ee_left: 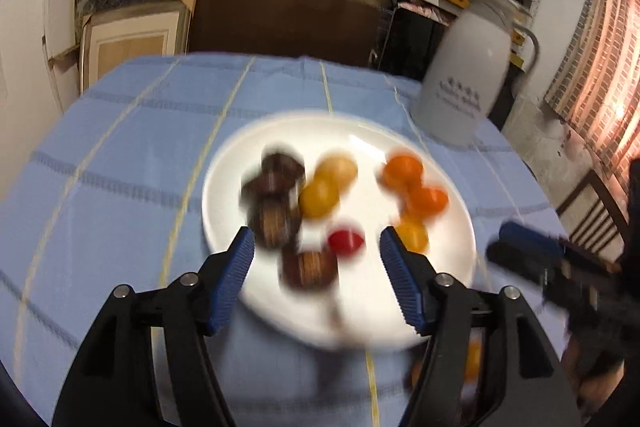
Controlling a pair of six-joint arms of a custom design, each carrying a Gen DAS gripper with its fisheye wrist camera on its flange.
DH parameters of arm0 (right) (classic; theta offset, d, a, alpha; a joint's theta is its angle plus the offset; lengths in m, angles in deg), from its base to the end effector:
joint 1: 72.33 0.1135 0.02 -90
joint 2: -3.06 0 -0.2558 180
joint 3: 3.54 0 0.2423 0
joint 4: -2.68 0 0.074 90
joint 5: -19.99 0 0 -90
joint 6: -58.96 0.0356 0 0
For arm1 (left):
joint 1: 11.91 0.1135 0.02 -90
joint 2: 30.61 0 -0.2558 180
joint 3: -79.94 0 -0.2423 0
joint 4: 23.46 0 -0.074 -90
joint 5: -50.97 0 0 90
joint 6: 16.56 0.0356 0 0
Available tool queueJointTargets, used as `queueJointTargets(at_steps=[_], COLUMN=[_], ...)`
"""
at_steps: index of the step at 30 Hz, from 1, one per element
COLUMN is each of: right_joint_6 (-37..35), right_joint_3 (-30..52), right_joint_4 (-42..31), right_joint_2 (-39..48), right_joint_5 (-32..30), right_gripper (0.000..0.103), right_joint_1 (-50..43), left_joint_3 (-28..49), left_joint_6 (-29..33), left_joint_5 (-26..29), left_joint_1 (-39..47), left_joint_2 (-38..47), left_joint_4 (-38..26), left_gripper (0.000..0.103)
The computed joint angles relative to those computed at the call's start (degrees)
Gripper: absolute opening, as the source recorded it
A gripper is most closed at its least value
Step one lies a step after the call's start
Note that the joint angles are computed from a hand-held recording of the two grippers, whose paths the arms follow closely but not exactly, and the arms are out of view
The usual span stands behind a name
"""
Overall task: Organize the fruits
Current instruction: 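Place the date on the white plate with the left gripper while the right gripper places the pale fruit there, then grasp an orange with the left gripper while the right gripper grasps a yellow-orange fruit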
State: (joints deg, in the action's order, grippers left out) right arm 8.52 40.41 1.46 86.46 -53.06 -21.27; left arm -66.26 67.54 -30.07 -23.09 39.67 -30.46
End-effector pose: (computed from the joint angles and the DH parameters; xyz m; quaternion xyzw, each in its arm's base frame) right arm 0.1713 0.1954 0.1432 -0.0289 0.9005 0.1992 0.3855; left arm 0.2027 -0.0457 0.1351 0.0730 0.9135 -0.1294 0.3787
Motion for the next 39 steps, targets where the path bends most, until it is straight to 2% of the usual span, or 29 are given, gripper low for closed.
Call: queueJointTargets(at_steps=[3,6,8,11,15,20,24,25,26,28,30,32,35,37,39], right_joint_6=[4.0,7.9,9.7,11.3,12.4,12.7,12.4,12.4,12.5,12.4,12.2,11.5,10.2,9.8,9.2], right_joint_3=[-6.4,-11.8,-14.3,-16.8,-17.7,-17.3,-16.6,-16.5,-16.5,-16.7,-16.7,-16.2,-14.7,-13.6,-12.3], right_joint_4=[1.1,2.4,2.8,3.3,4.1,4.4,4.2,4.2,4.6,5.0,6.0,6.5,6.6,6.2,5.7], right_joint_2=[-3.7,-7.8,-10.6,-13.7,-14.0,-13.1,-11.9,-11.7,-11.4,-11.2,-10.6,-9.3,-6.8,-5.2,-3.3], right_joint_5=[2.8,3.0,3.3,3.6,3.2,2.8,2.4,2.2,1.7,0.9,-0.7,-2.0,-3.1,-2.9,-2.6], right_gripper=[0.063,0.068,0.071,0.075,0.077,0.077,0.077,0.077,0.077,0.077,0.077,0.077,0.077,0.077,0.075], right_joint_1=[1.9,1.7,1.7,1.3,1.0,1.2,1.4,1.2,1.0,0.7,0.3,0.5,2.1,3.4,4.8], left_joint_3=[-7.2,-11.2,-12.5,-13.5,-12.7,-11.5,-12.3,-12.9,-13.5,-14.9,-15.5,-15.5,-14.7,-13.8,-13.6], left_joint_6=[-1.4,-4.1,-6.0,-8.0,-9.3,-8.2,-8.2,-8.3,-7.8,-6.1,-5.0,-4.9,-5.3,-6.0,-5.8], left_joint_5=[-5.8,-10.6,-14.8,-17.4,-21.5,-21.6,-28.2,-27.8,-24.7,-13.6,-7.9,-8.6,-13.7,-15.5,-14.1], left_joint_1=[-6.2,-14.1,-19.4,-24.9,-29.4,-29.5,-30.2,-28.1,-24.3,-14.3,-9.7,-11.2,-17.5,-19.6,-18.6], left_joint_2=[-6.7,-12.3,-14.2,-13.5,-7.8,-4.0,-9.3,-12.1,-15.0,-22.5,-26.5,-26.5,-18.5,-13.6,-11.2], left_joint_4=[-1.1,-2.6,-2.9,-2.0,1.0,3.1,-0.8,-2.8,-4.4,-8.6,-11.1,-11.0,-6.9,-4.9,-3.7], left_gripper=[0.064,0.082,0.082,0.082,0.082,0.087,0.087,0.087,0.086,0.086,0.086,0.086,0.086,0.080,0.075])
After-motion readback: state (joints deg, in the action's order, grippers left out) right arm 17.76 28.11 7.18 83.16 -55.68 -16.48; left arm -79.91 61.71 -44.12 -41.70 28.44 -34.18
